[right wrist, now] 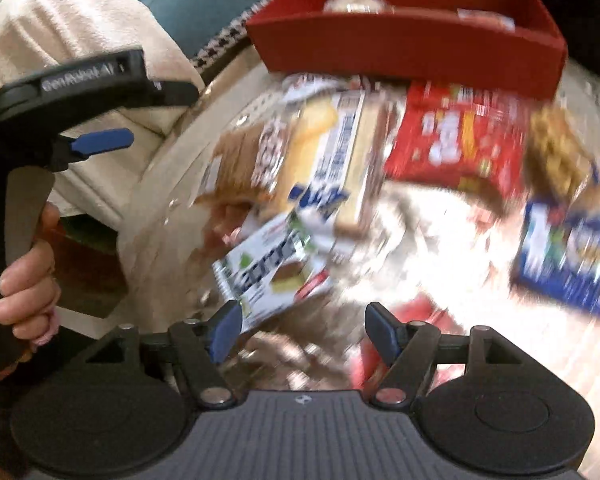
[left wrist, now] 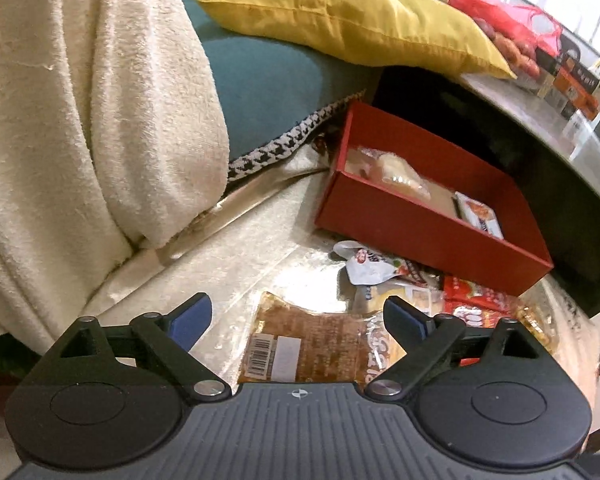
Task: Organize snacks
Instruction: 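Move both open tools back over the remaining snacks on the table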
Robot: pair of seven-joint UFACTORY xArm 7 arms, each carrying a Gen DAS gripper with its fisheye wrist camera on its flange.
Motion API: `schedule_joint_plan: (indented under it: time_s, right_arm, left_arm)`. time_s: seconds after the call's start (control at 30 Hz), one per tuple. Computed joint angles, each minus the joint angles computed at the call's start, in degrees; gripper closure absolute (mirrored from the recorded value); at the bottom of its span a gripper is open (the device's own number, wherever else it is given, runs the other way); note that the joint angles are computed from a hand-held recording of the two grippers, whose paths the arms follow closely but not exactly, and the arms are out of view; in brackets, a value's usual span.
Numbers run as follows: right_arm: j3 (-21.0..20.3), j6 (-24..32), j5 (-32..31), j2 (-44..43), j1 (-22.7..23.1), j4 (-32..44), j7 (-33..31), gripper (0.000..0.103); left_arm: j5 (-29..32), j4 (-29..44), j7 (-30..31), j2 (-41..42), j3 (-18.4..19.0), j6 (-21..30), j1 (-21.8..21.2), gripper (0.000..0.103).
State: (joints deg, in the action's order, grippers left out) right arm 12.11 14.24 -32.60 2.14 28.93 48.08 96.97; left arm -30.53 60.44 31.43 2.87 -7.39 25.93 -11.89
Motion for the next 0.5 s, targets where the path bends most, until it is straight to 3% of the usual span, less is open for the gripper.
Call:
schedule_joint_plan:
  time_s: [0.2,0.4,0.5]
  right_arm:
    - [-1.3,-1.8,0.7,4.7,2.4,4.4,4.9,0.04]
    - [-5.2,2.4,0.0,9.0,5.3,12.0,8.9,0.039]
    - [-6.0,8.5,0.4,11.0,6.3,16.3,10.0,0.039]
  left_arm:
    - [-6.2,0.4,5.2,-1.2,0.3,2.3,0.7,0.005]
    - [-10.7,1.0,8.5,-1.7,1.4,4.9,1.3,0.004]
    - [-12.5,1.3,9.4,-1.9,1.7,6.1,1.6,0.004]
